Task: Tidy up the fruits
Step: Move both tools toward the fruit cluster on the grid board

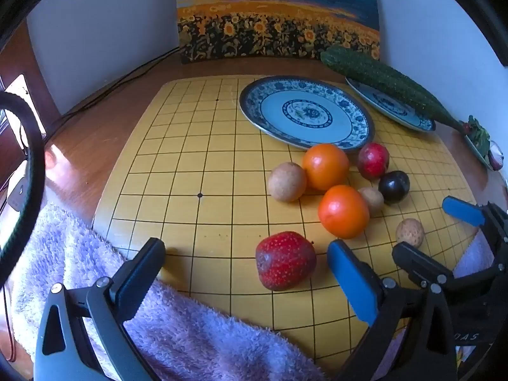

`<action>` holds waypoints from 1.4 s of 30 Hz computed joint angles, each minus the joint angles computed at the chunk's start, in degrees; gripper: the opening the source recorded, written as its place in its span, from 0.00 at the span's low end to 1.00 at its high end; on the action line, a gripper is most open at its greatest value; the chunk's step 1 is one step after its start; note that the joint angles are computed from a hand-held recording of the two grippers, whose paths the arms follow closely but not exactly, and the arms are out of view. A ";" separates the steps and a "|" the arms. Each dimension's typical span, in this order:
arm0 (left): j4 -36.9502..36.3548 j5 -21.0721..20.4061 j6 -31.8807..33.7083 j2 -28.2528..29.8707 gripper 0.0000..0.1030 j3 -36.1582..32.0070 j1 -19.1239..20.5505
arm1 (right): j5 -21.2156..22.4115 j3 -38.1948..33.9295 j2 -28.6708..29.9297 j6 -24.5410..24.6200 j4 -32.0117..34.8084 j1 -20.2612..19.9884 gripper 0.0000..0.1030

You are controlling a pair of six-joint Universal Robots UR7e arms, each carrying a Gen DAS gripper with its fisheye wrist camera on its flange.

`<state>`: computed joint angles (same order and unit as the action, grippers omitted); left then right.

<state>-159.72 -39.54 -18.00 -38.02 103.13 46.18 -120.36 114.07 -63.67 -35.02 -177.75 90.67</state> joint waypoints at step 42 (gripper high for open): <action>-5.59 -3.70 3.96 -3.12 0.60 4.98 -1.13 | -0.73 2.06 -0.52 1.09 1.23 2.54 0.55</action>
